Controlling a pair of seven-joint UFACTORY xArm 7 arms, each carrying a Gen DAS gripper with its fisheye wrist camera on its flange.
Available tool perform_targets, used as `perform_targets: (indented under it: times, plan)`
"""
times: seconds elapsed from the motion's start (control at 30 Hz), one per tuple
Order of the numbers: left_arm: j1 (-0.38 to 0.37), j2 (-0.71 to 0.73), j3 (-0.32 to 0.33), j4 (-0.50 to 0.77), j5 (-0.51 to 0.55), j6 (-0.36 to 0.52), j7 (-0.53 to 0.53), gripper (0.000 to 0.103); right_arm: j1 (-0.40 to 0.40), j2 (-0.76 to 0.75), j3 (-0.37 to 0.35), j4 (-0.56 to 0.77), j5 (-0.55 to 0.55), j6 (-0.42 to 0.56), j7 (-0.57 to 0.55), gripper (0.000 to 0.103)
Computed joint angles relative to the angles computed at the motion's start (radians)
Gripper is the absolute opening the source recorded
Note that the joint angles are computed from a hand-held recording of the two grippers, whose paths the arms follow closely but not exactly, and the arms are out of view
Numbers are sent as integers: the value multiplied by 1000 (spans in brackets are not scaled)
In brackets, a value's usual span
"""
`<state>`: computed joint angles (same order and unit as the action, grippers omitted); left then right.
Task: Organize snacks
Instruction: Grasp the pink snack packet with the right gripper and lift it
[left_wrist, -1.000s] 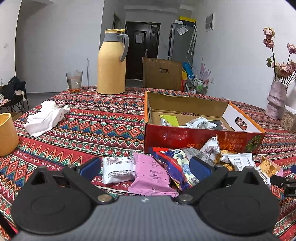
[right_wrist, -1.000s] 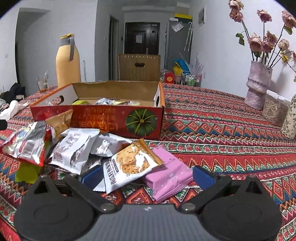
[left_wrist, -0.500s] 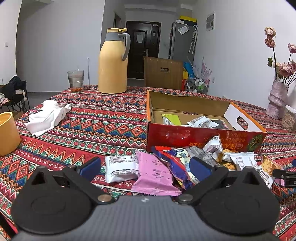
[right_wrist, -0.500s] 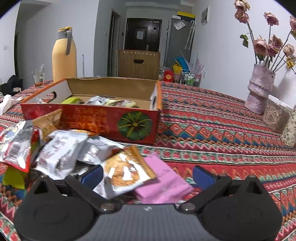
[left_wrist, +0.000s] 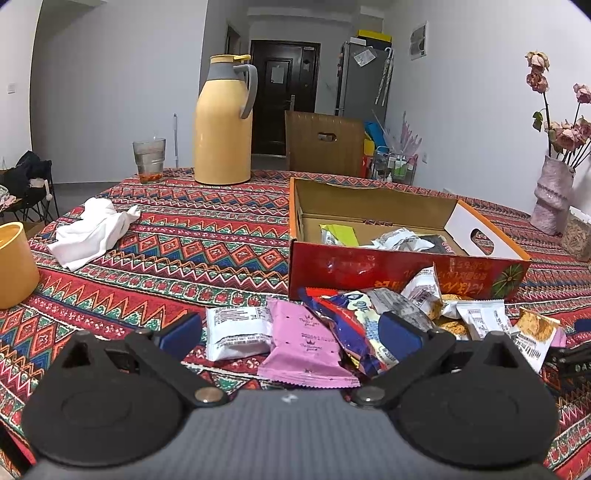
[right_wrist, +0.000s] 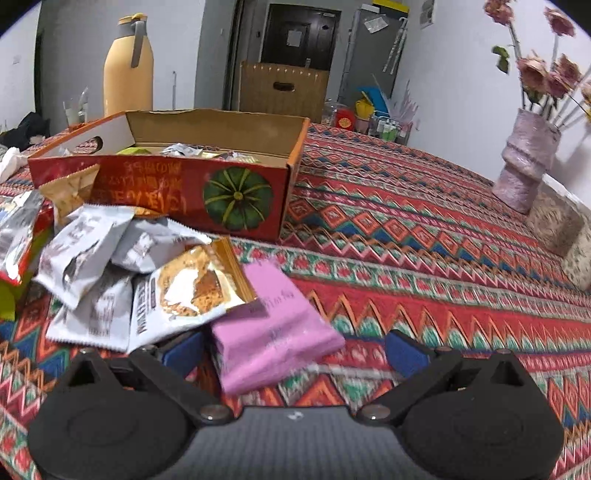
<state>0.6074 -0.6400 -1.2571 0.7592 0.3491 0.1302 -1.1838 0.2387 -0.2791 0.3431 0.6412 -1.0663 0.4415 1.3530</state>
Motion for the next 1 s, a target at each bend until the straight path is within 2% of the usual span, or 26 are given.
perform_targets:
  times: [0.23, 0.33, 0.37, 0.4, 0.47, 0.5, 0.57, 0.73, 1.0]
  plan:
    - [-8, -4, 12, -7, -2, 9, -5, 103, 17, 101, -33, 98, -23, 15, -71, 103]
    - [-13, -3, 19, -14, 0, 8, -9, 103, 28, 123, -52, 115, -52, 5, -48, 102]
    - [-14, -2, 21, -15, 1, 8, -11, 103, 29, 123, -61, 112, -62, -17, -31, 96]
    - [-15, -1, 22, -16, 3, 8, -13, 103, 29, 117, -73, 102, -66, -55, -13, 85]
    - [-14, 2, 23, -17, 6, 6, -15, 103, 25, 104, -89, 80, -52, -127, -5, 68]
    - [-12, 3, 22, -18, 7, 4, -17, 103, 24, 96, -78, 77, -46, -116, 3, 63]
    - [-9, 6, 20, -19, 9, 0, -20, 103, 27, 86, -58, 72, -36, -92, 14, 60]
    - [-15, 6, 24, -25, 11, -6, -23, 103, 15, 57, -21, 50, -106, -68, 155, 60]
    - [-4, 17, 24, -29, 16, -7, -28, 103, 34, -49, 35, -13, -237, 43, 430, 60]
